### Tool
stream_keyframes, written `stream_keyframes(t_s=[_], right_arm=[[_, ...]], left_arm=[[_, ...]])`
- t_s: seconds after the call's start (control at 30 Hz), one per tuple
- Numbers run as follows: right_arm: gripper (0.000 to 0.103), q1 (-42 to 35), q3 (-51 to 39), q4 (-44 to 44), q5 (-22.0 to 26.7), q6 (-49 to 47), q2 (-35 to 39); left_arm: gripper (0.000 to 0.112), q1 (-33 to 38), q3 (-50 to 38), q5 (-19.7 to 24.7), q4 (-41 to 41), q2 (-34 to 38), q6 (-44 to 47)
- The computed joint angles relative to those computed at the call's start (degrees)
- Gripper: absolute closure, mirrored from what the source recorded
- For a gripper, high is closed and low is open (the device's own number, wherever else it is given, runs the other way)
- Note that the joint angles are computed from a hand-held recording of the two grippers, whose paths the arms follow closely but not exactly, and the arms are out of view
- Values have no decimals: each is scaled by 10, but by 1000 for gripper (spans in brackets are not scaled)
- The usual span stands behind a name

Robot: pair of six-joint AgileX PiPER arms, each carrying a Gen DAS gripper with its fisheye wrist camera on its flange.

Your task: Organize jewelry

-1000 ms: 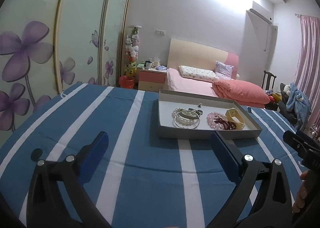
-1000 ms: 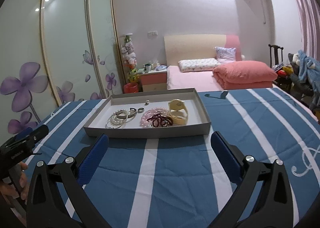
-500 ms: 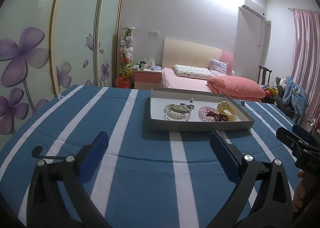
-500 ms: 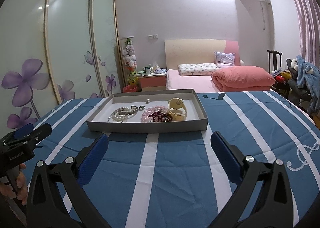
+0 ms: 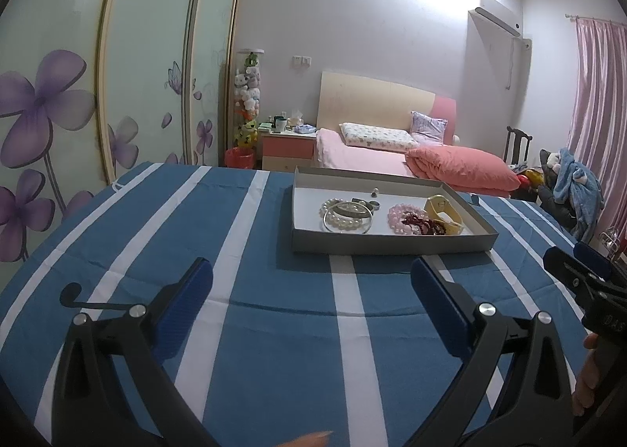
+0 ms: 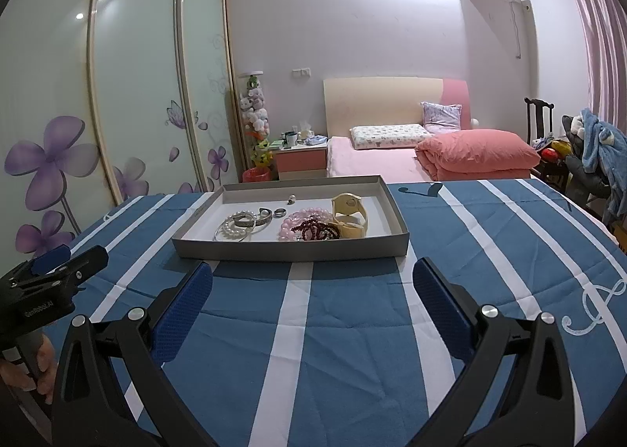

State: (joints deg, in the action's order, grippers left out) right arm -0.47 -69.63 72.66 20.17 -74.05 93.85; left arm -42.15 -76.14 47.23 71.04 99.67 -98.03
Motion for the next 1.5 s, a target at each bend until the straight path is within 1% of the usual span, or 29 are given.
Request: stream_keyframes(t_s=[0.53,1.5], right_arm=[[2,4,-6,-24,1,31,2],[2,3,-9,-27,7,37,7]], left_arm=[[13,3,-11,-6,-13,9,14],[13,5,-28,-12,-28,19,35]])
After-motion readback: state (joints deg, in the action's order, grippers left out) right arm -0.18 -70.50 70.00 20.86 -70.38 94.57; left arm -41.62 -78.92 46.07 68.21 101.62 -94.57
